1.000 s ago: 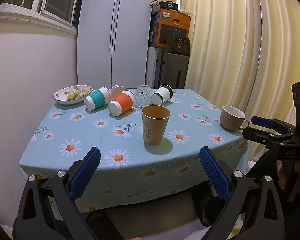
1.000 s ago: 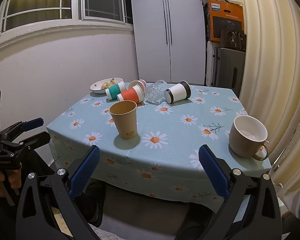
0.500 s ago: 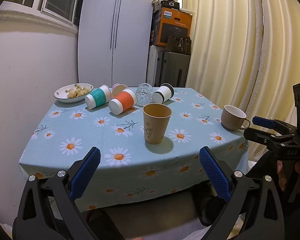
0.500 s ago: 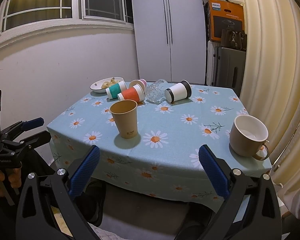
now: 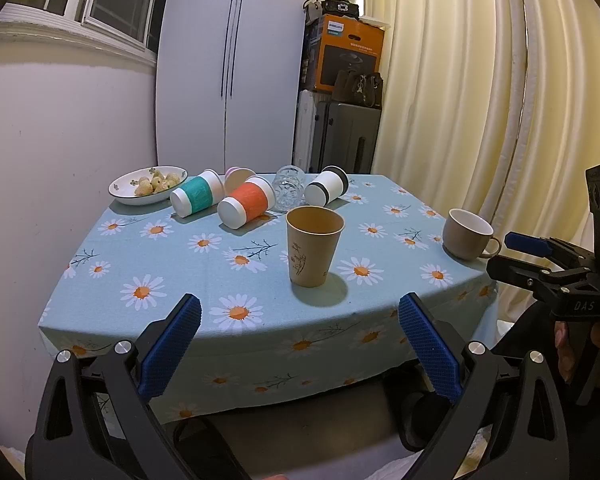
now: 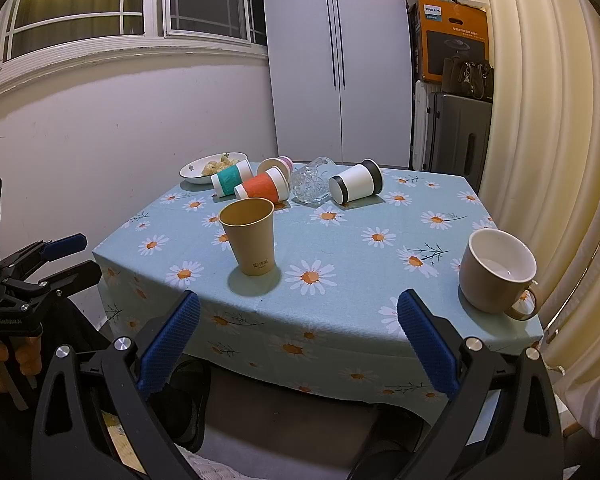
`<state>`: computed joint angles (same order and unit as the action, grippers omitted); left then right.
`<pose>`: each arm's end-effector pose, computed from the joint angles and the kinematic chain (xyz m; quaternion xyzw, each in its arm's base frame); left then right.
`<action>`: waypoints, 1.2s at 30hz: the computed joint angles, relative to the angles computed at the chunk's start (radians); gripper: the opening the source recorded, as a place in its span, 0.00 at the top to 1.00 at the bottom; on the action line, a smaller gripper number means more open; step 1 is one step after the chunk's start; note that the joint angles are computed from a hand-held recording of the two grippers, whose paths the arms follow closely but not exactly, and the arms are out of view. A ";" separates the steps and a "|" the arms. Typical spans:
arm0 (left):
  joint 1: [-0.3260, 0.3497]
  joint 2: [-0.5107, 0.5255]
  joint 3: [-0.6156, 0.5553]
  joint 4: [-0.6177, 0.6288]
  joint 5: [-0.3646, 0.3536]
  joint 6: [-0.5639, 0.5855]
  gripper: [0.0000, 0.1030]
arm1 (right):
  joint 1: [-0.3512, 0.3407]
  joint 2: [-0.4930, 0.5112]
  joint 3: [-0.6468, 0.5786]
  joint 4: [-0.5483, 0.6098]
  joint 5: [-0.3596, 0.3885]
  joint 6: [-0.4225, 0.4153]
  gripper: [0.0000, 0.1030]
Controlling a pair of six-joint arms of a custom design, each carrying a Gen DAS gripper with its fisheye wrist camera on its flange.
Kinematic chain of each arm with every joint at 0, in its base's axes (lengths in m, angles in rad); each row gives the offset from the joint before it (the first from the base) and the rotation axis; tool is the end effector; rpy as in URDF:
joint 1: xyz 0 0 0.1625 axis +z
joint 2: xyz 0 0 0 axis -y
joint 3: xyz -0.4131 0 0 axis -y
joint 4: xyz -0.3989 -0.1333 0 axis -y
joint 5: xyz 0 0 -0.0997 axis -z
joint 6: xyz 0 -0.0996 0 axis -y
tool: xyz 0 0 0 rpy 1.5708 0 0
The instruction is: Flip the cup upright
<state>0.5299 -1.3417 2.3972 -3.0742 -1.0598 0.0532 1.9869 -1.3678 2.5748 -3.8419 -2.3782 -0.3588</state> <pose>-0.2686 -0.3683 0.1826 0.4428 0.8349 -0.3060 0.1151 0.1910 -0.2805 0.2481 0.1149 -0.8090 0.4760 0.3250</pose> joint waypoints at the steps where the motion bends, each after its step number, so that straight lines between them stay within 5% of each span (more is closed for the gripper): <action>1: 0.000 -0.001 0.000 0.002 0.001 -0.001 0.06 | 0.000 -0.003 0.000 0.004 0.001 0.001 0.05; 36: -0.010 0.009 0.009 -0.019 0.005 0.017 0.06 | -0.006 -0.012 0.010 0.010 -0.001 0.001 0.05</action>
